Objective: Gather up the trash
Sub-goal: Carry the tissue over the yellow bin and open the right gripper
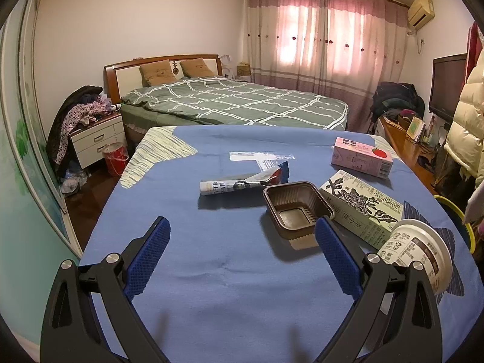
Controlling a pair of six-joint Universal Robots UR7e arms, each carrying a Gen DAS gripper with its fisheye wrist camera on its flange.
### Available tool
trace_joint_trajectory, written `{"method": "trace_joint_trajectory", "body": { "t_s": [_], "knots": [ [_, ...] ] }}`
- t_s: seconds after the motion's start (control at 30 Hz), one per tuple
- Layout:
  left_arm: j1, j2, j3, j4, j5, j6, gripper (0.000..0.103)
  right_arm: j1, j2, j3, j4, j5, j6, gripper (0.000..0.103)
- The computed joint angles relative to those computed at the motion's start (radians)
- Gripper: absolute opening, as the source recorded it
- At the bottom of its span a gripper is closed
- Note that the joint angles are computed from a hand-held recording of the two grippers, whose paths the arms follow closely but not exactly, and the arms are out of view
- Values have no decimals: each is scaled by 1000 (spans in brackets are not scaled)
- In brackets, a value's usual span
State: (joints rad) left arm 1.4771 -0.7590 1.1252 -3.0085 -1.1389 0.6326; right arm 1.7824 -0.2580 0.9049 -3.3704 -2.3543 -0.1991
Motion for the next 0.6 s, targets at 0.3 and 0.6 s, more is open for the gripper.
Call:
{"method": "trace_joint_trajectory", "body": {
  "t_s": [0.3, 0.6],
  "knots": [
    [0, 1, -1, 5, -1, 0, 95, -42, 63, -92, 100, -80, 79, 21],
    [2, -7, 14, -2, -32, 13, 95, -33, 193, -231, 81, -93, 55, 44]
  ]
}}
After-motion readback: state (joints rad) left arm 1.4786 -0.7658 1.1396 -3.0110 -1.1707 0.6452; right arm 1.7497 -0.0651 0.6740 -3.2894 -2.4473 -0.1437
